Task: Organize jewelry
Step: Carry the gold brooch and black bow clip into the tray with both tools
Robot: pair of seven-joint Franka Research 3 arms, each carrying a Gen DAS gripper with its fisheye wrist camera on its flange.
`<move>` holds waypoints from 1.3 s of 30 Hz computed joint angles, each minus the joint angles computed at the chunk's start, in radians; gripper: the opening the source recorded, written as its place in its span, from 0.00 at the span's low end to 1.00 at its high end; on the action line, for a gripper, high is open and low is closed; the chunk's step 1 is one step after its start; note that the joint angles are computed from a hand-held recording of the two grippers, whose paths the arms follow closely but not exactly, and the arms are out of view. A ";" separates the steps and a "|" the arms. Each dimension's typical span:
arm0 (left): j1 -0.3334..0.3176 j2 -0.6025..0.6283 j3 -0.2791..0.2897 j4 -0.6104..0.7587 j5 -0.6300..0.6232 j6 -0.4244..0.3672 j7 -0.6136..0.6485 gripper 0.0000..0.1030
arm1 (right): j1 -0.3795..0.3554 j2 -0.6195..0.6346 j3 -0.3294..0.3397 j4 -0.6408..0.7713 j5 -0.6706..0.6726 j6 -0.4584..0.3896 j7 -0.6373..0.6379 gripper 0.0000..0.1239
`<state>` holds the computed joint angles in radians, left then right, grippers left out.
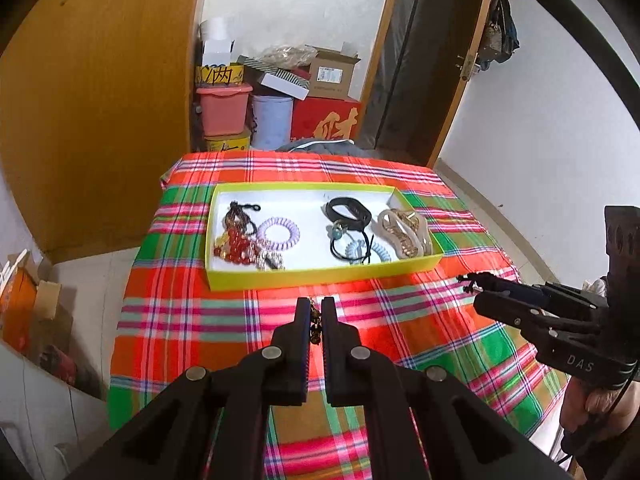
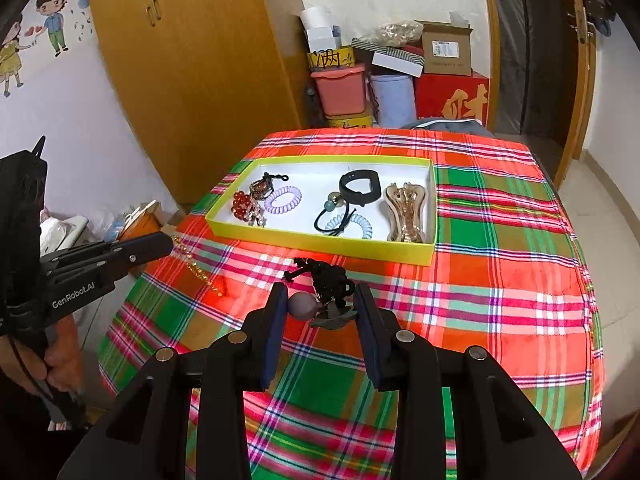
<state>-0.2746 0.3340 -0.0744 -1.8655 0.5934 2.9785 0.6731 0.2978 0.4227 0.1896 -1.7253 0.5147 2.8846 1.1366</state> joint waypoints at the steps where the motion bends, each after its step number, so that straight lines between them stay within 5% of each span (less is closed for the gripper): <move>1: 0.005 0.008 -0.006 0.013 -0.007 -0.002 0.011 0.05 | -0.001 0.005 0.000 0.008 0.000 -0.002 -0.002 0.28; 16: 0.049 0.172 -0.037 0.255 -0.140 -0.055 0.194 0.05 | 0.025 0.165 -0.032 0.246 -0.085 -0.069 0.050 0.28; 27: 0.099 0.334 -0.081 0.485 -0.269 -0.123 0.371 0.05 | 0.068 0.412 -0.093 0.628 -0.212 -0.223 0.171 0.28; 39: 0.145 0.384 -0.117 0.546 -0.382 -0.141 0.498 0.05 | 0.077 0.562 -0.098 0.857 -0.264 -0.333 0.228 0.28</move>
